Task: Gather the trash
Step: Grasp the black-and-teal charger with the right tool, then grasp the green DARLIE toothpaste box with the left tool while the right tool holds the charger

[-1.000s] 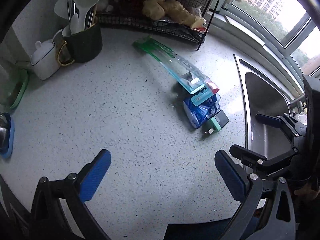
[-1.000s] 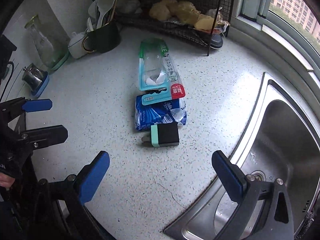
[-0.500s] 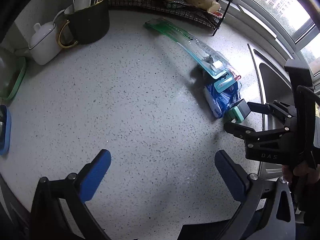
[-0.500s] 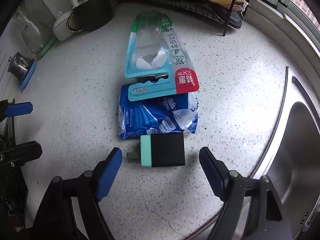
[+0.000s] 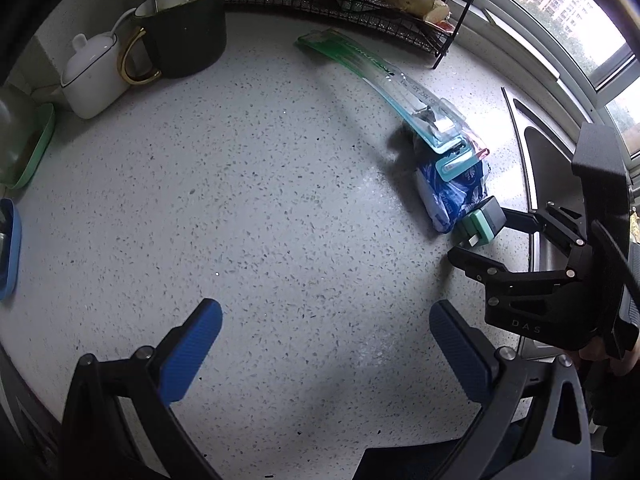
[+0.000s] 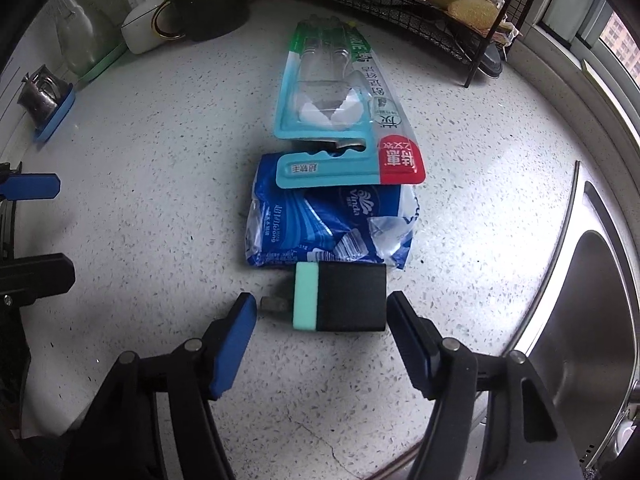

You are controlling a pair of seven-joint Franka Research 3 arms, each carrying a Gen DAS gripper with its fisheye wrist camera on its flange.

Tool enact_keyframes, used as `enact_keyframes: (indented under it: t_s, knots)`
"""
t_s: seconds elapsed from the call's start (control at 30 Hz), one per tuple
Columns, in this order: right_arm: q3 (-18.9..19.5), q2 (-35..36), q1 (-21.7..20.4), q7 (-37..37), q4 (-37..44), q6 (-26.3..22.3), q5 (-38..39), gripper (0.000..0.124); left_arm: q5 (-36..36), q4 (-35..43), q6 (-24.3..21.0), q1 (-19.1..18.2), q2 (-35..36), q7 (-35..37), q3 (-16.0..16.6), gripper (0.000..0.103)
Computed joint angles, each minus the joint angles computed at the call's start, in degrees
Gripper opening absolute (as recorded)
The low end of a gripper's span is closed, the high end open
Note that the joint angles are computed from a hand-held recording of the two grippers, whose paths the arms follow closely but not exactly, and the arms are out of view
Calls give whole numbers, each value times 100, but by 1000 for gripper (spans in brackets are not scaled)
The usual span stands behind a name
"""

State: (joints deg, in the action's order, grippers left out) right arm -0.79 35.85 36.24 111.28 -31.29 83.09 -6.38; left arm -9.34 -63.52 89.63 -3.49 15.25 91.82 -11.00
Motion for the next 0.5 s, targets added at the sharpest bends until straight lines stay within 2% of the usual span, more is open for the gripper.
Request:
enact_keyframes:
  t_s: [0.13,0.27,0.37,0.5]
  knots:
    - [37,-306,57,240,-611,430,-39,52,37,-66,9,-6,-52,27,2,103]
    - [90,-299,-2,180,-513,365,-30,52,195,-78,-11,-51,-66,20,17,103]
    - [142,-847,-152,251,-1409,798,70,51,141,-2,-43,-41,-28,1,12,103]
    - [221,-1205,-234,406,-1869,1028,-18,51,221,453,-186,-113,255,-71,-13,103]
